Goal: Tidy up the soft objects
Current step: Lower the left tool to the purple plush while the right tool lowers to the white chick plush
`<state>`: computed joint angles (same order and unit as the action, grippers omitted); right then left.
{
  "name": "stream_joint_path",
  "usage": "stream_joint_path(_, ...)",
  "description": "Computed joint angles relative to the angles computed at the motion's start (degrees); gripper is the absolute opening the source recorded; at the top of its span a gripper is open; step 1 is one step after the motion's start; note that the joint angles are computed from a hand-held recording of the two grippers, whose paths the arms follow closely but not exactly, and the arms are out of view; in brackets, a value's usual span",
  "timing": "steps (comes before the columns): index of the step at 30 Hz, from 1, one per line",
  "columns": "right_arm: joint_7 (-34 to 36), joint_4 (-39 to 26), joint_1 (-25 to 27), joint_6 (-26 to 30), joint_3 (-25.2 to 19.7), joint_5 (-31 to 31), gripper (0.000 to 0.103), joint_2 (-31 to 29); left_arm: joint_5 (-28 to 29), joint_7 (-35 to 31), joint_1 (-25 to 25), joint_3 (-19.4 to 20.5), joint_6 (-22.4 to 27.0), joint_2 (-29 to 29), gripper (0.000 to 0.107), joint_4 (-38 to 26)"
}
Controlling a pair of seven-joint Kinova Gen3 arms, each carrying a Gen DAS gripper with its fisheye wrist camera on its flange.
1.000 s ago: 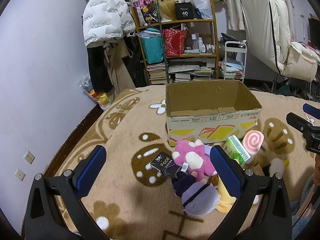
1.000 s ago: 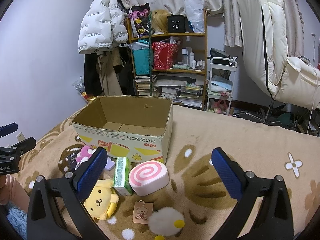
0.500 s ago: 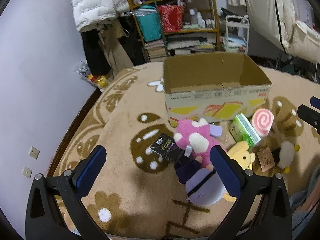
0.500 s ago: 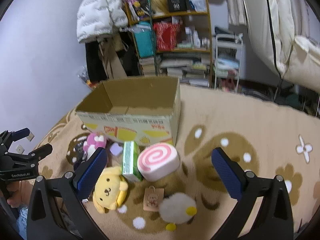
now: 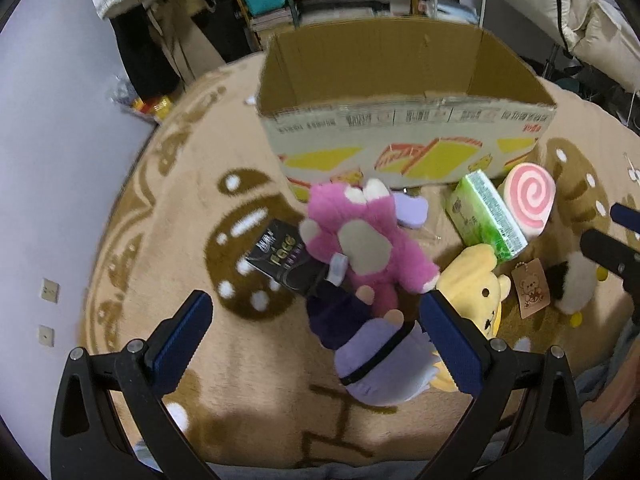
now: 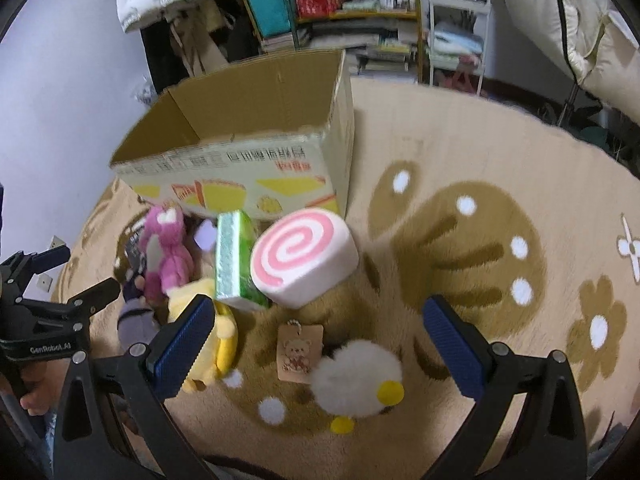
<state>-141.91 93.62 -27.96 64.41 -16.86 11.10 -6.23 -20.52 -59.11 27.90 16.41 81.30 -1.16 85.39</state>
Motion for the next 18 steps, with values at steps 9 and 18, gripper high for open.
stream_joint_path(9,5.84,-1.3,1.51,4.34,3.97,-8.45,0.103,4.0,3.24,-1.16,-0.44,-1.99,1.48,4.33,0.103,0.28)
stream_joint_path(18,12.35,0.31,4.21,5.19,6.67,-17.48,0.088,6.39,6.55,-3.17,-0.83,-3.96,2.03,6.57,0.103,-0.12)
